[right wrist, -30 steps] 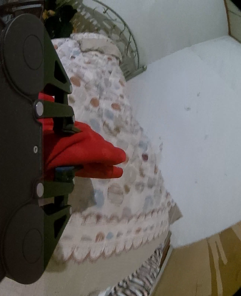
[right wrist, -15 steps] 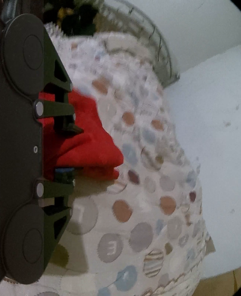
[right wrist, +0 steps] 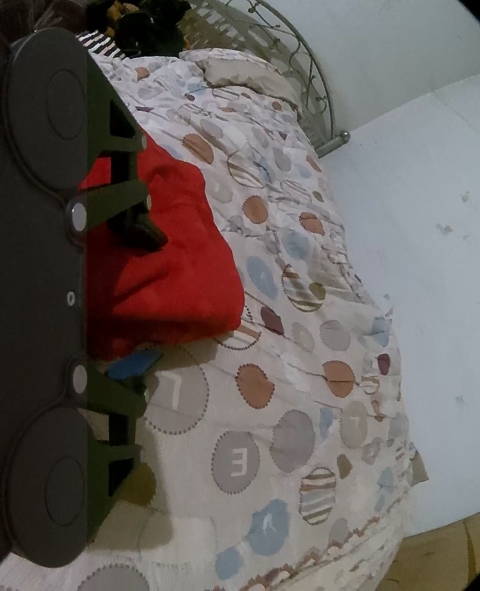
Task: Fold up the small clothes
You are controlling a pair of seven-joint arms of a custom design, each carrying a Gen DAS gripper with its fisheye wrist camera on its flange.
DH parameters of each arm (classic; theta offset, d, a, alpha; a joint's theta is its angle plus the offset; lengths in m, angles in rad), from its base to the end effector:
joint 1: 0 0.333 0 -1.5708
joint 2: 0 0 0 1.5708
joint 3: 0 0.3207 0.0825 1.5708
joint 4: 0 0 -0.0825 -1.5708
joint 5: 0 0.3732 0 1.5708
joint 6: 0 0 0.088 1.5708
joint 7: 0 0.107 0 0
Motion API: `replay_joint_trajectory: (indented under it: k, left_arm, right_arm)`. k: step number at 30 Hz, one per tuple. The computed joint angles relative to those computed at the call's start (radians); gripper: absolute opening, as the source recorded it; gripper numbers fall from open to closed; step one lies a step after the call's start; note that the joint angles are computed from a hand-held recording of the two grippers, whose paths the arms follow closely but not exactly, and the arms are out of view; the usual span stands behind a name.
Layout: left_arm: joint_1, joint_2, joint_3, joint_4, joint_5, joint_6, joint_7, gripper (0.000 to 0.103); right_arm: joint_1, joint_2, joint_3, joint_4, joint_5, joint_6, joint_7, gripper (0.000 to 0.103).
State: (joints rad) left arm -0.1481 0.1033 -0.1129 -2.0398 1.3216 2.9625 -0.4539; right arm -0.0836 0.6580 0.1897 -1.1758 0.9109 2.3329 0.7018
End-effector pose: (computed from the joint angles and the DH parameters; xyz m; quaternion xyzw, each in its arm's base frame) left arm 0.5480 -0.2122 0.4603 -0.7717 0.4359 -0.4154 0.2045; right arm 0.7706 0.0479 0.4806 -0.7327 0.4792 -0.0346 0.4820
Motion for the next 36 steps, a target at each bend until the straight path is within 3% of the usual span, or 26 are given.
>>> replay_joint_trajectory:
  k: [3, 7, 13, 26, 36]
  left_arm:
    - [-0.021, -0.032, -0.029, -0.006, -0.1, -0.117, 0.11, 0.102]
    - [-0.048, -0.09, -0.066, -0.016, -0.135, -0.262, 0.143, 0.102]
    - [-0.077, -0.15, -0.123, -0.006, -0.178, -0.401, 0.203, 0.102]
    - [-0.163, -0.305, -0.274, -0.031, -0.167, -0.715, 0.188, 0.102]
    - [-0.264, -0.342, -0.387, -0.069, -0.15, -0.955, 0.112, 0.103]
  right_arm:
    - [-0.023, -0.057, 0.011, -0.077, 0.043, 0.019, -0.053, 0.084]
    - [-0.04, -0.139, 0.0, -0.169, 0.106, 0.031, -0.12, 0.093]
    - [-0.067, -0.285, -0.037, -0.312, 0.251, 0.009, -0.265, 0.102]
    - [-0.059, -0.65, -0.223, -0.684, 0.561, -0.104, -0.66, 0.102]
    - [-0.029, -0.871, -0.391, -0.934, 0.613, -0.197, -0.838, 0.103]
